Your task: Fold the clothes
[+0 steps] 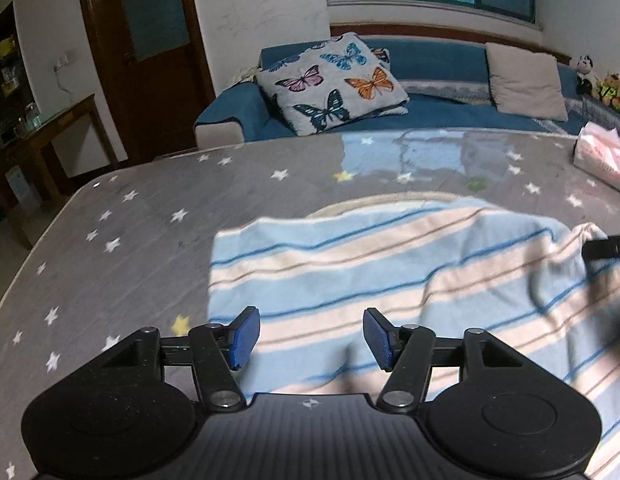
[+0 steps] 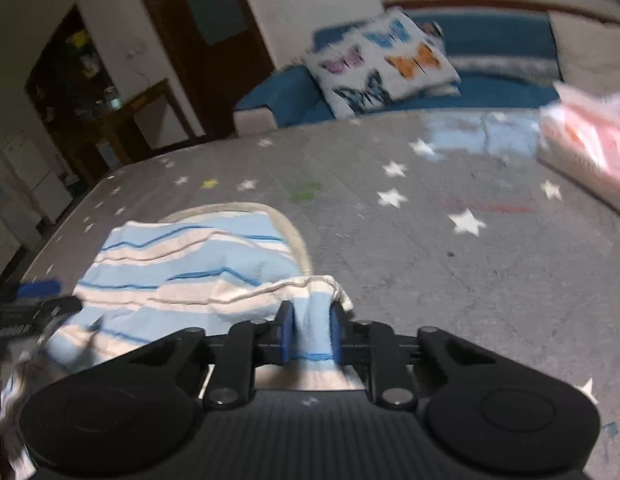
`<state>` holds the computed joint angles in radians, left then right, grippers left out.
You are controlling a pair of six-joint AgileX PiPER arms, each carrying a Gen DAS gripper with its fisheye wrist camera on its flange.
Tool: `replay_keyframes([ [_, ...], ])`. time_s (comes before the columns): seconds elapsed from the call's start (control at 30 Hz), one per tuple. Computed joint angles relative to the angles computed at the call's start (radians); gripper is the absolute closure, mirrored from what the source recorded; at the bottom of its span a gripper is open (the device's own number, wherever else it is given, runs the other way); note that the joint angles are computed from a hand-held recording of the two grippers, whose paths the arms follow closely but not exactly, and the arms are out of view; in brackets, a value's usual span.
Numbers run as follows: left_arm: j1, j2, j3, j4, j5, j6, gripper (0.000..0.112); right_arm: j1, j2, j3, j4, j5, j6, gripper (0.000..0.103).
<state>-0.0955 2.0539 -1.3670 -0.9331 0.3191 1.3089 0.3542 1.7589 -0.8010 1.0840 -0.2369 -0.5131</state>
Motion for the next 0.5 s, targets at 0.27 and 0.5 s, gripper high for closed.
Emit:
replay_keyframes([
  [0.27,-0.051,-0.035,0.006,-0.067,0.030,0.034,0.044,0.280,-0.001,-0.041,0.379,-0.182,-0.584,0.087],
  [0.5,-0.105,-0.054,0.034,-0.127,0.062,0.096,0.043,0.358,0.051,-0.101,0.487,-0.179,-0.748,0.077],
])
